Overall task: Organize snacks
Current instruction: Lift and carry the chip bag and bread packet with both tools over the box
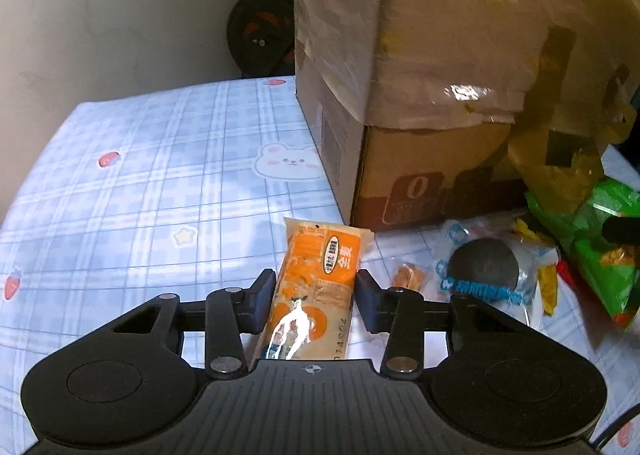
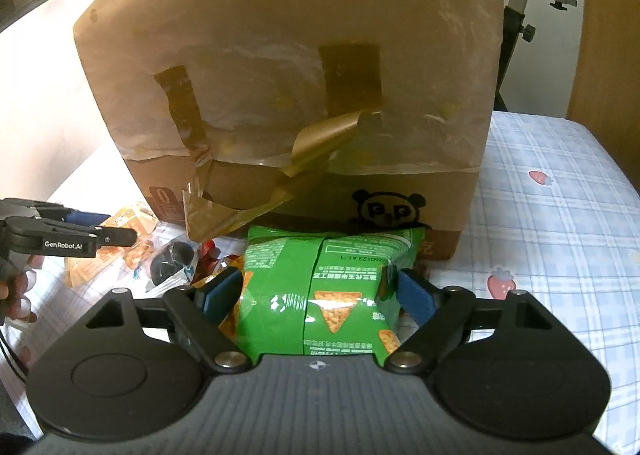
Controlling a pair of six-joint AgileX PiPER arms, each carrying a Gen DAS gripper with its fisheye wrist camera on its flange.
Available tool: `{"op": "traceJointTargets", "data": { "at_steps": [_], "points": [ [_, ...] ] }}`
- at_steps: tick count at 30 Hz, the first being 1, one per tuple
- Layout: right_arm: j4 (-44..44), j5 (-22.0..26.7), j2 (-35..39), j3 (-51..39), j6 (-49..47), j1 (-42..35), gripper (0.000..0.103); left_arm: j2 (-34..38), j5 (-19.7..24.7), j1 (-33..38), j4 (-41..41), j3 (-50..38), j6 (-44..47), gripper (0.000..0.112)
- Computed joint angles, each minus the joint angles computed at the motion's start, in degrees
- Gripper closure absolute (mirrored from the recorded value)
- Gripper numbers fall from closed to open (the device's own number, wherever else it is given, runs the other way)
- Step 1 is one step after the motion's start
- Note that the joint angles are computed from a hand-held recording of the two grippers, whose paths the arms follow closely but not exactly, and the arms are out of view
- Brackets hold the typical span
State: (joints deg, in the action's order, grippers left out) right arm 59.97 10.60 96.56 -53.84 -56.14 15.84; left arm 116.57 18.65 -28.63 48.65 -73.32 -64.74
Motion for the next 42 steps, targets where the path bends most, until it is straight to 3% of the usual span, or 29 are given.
{"op": "traceJointTargets", "data": {
  "at_steps": [3, 7, 12, 17, 20, 32, 42],
  "points": [
    [-0.9, 0.1, 0.2, -0.2, 1.0, 0.0, 0.017, -1.0, -0.1, -0.8, 3.8, 1.8, -4.9, 0.068],
    [-1.9, 0.2, 0.7, -0.8, 2.7, 0.0, 0.017, -3.1, 1.0, -2.8, 14.6, 5.3, -19.2, 0.069],
    [-2.9, 0.3, 1.3, -1.2, 3.9, -0.1, 0.016, -6.3, 4.6, -5.3, 16.2, 8.3, -26.5, 0.069],
    [4.6, 0.1, 1.1, -0.3, -3.7, -0.4, 0.017, -10.7, 5.8, -6.9, 23.0, 12.4, -38.6, 0.069],
    [10.0, 0.3, 0.6, 0.5, -9.1, -0.7, 0.023, -12.6, 7.3, -8.4, 26.3, 13.4, -43.8, 0.069],
    [13.3, 2.0, -5.6, 4.7, -15.2, -4.9, 0.027, -13.1, 8.6, -11.9, 29.2, 12.2, -48.1, 0.069],
    [6.5, 2.2, -10.4, 8.1, -7.1, -12.6, 0.029, -13.4, 9.5, -12.2, 30.5, 10.4, -47.8, 0.069]
  ]
}}
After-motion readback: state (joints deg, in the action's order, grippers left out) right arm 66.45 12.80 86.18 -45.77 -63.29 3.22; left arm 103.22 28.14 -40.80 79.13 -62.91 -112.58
